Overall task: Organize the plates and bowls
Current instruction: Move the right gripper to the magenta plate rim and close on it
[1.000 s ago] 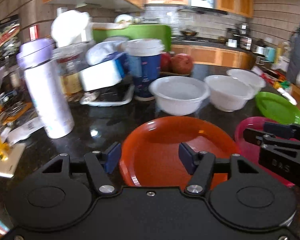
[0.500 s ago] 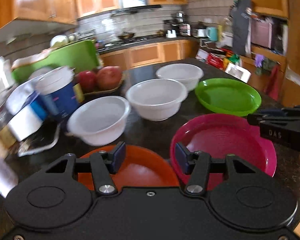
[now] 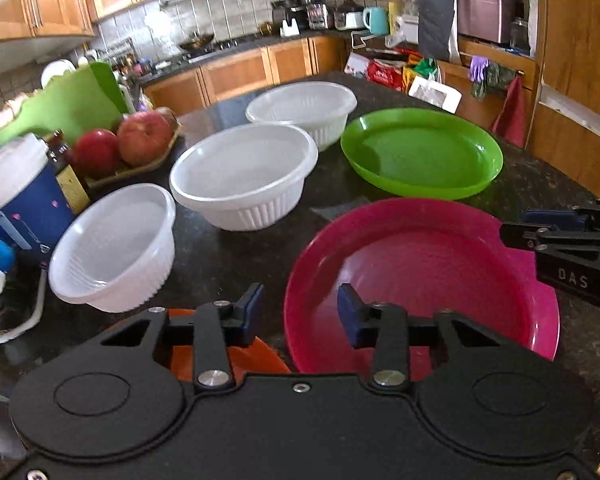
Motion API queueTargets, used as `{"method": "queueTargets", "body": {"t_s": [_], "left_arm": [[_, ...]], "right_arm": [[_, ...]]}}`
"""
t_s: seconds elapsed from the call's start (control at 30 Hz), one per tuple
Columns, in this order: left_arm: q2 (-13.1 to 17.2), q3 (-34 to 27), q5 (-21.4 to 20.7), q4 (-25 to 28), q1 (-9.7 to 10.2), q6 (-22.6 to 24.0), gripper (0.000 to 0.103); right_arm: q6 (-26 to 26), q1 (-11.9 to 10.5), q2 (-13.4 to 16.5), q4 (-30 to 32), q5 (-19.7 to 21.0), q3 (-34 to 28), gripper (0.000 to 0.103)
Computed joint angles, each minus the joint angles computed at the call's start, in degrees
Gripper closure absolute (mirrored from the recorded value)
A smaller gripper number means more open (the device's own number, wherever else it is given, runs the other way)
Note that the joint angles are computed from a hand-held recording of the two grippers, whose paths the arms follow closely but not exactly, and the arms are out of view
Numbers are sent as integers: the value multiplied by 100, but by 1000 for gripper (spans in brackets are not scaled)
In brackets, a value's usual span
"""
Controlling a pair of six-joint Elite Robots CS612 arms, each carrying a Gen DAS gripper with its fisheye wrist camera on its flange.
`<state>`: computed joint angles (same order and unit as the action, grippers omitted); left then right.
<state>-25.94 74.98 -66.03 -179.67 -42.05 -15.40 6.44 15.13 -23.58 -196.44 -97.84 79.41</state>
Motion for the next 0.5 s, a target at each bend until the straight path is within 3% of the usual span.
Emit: {"method": "queueTargets", "body": {"t_s": [0.3,0.5], "left_arm": [[18,-114,-88,468,22,-93,54],[22,-91,-248,335,10,-12,55]], "right_arm": [[-30,28,-49,94,6,100,78],[-36,48,-67,121,23,150,78]]}}
